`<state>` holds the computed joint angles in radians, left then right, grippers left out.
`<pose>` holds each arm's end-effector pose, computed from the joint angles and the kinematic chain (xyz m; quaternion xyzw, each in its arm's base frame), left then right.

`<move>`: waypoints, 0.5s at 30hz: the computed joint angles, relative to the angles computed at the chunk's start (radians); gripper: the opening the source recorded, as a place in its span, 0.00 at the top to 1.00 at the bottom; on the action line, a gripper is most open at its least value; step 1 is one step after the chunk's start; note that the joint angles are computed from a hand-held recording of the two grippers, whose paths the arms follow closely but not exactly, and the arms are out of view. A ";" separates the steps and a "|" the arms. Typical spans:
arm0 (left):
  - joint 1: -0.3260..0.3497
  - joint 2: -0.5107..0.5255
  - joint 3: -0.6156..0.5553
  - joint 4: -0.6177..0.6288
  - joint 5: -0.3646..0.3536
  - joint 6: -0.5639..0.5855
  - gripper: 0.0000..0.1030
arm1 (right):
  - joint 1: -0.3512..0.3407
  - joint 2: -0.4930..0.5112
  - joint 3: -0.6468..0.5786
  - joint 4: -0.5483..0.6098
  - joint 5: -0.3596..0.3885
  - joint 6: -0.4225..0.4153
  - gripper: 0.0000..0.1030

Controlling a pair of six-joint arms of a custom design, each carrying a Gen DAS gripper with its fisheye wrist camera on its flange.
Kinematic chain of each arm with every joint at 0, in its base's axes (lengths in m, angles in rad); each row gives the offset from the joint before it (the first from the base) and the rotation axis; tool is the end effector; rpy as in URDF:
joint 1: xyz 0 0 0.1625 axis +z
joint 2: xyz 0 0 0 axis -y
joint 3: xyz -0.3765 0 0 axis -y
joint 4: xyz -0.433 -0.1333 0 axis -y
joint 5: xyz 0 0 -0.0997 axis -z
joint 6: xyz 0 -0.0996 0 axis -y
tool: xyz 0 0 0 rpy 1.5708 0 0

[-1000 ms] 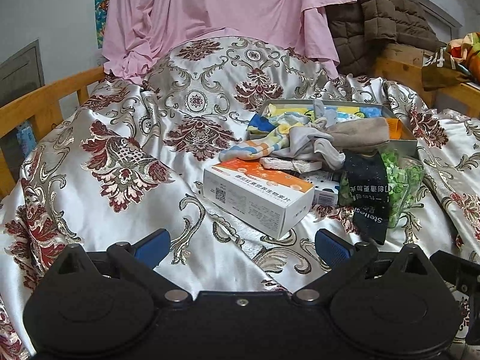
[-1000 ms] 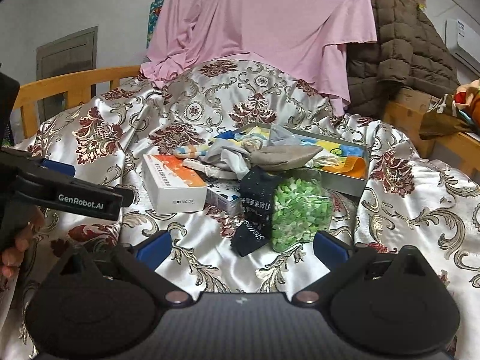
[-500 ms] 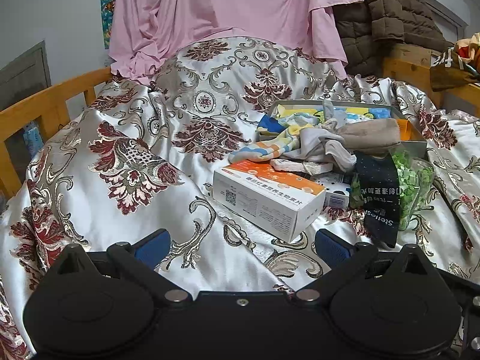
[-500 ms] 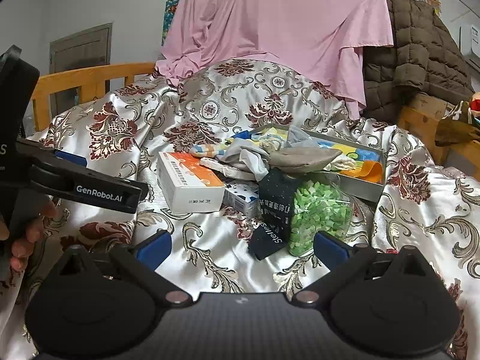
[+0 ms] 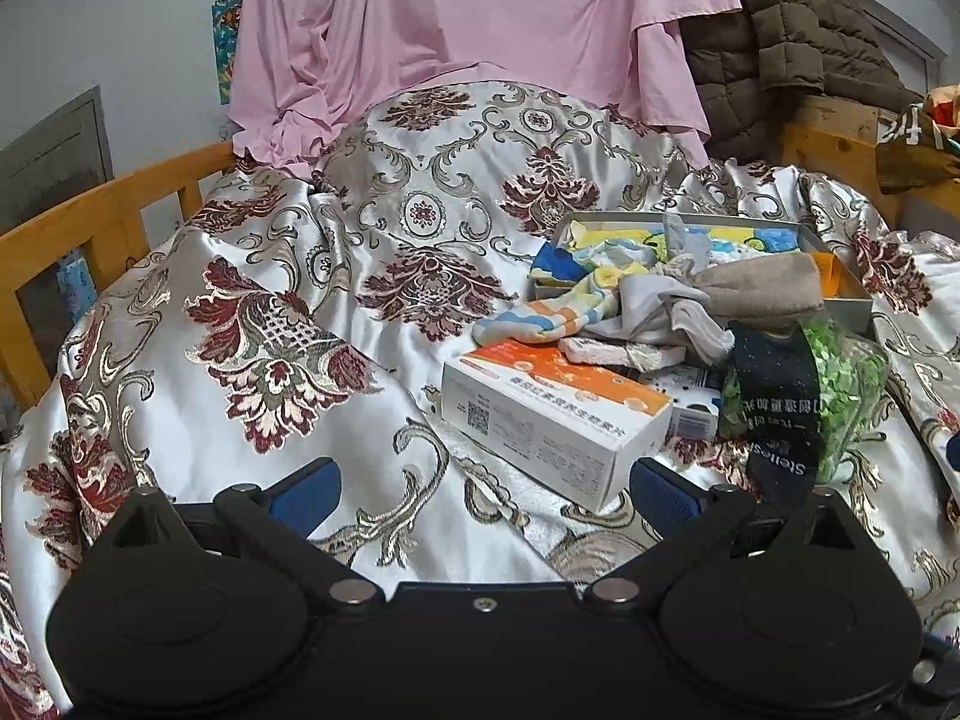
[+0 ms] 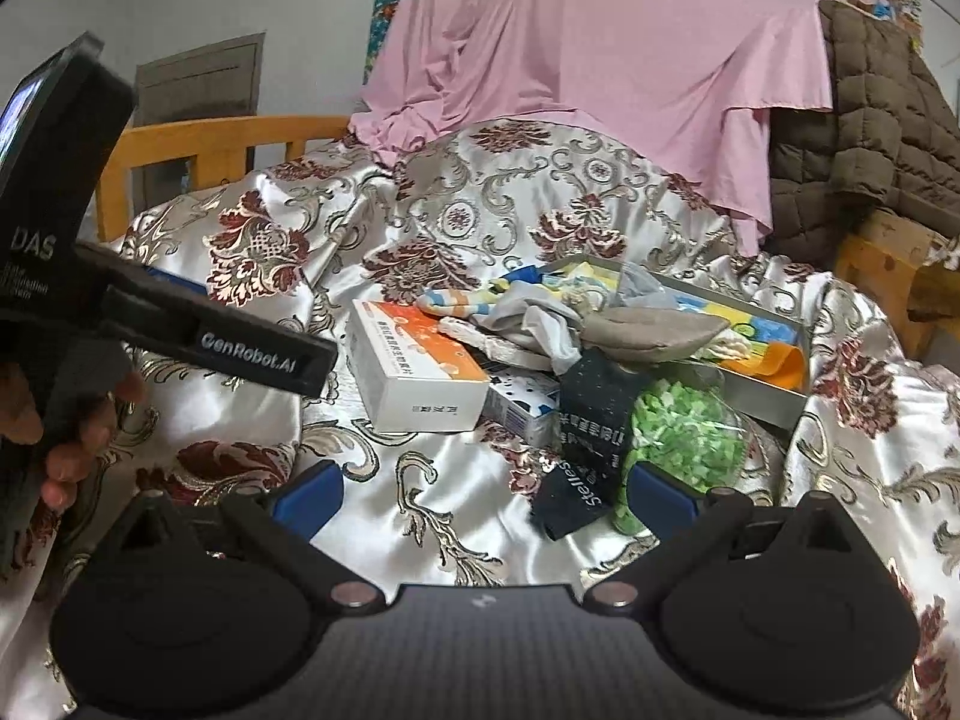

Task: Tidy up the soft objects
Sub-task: 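Move both open tools back over the pile beside the tray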

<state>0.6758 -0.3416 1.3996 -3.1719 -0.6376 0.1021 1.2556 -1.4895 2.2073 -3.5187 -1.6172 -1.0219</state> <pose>-0.3996 -0.5938 -0.0879 0.3054 0.8133 -0.3883 0.3073 -0.0276 -0.4999 0.3137 0.2700 -0.7707 0.4409 0.3724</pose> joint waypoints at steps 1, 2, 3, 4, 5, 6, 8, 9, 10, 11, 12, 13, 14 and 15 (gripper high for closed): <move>0.002 0.006 -0.011 0.000 0.001 0.006 0.01 | 0.000 0.004 -0.008 0.009 0.004 -0.007 0.00; 0.004 0.012 -0.022 -0.001 0.002 0.015 0.01 | -0.001 0.009 -0.015 0.014 0.009 -0.015 0.00; 0.007 0.020 -0.035 -0.003 0.003 0.024 0.01 | -0.002 0.016 -0.025 0.017 0.013 -0.025 0.01; 0.009 0.028 -0.050 -0.006 0.002 0.037 0.01 | -0.002 0.024 -0.035 0.018 0.016 -0.036 0.01; 0.012 0.037 -0.066 -0.010 0.001 0.049 0.01 | -0.003 0.031 -0.043 0.018 0.019 -0.047 0.01; 0.016 0.049 -0.086 -0.015 -0.002 0.067 0.01 | -0.005 0.040 -0.055 0.019 0.023 -0.060 0.01; 0.022 0.069 -0.124 -0.020 -0.008 0.095 0.01 | -0.008 0.058 -0.077 0.014 0.028 -0.077 0.01; 0.025 0.082 -0.146 -0.020 -0.012 0.109 0.01 | -0.010 0.065 -0.091 0.017 0.031 -0.079 0.01; 0.029 0.097 -0.174 -0.021 -0.017 0.123 0.01 | -0.014 0.071 -0.103 0.021 0.037 -0.077 0.00; 0.033 0.109 -0.197 -0.019 -0.022 0.132 0.01 | -0.017 0.077 -0.117 0.025 0.042 -0.075 0.00; 0.037 0.125 -0.227 -0.015 -0.029 0.140 0.01 | -0.020 0.085 -0.133 0.027 0.045 -0.074 0.00; 0.042 0.140 -0.254 -0.009 -0.038 0.148 0.01 | -0.024 0.094 -0.149 0.026 0.048 -0.073 0.01; 0.047 0.155 -0.282 -0.002 -0.049 0.156 0.01 | -0.029 0.104 -0.166 0.023 0.052 -0.070 0.01; 0.051 0.171 -0.312 0.006 -0.061 0.163 0.01 | -0.034 0.116 -0.187 0.023 0.057 -0.062 0.01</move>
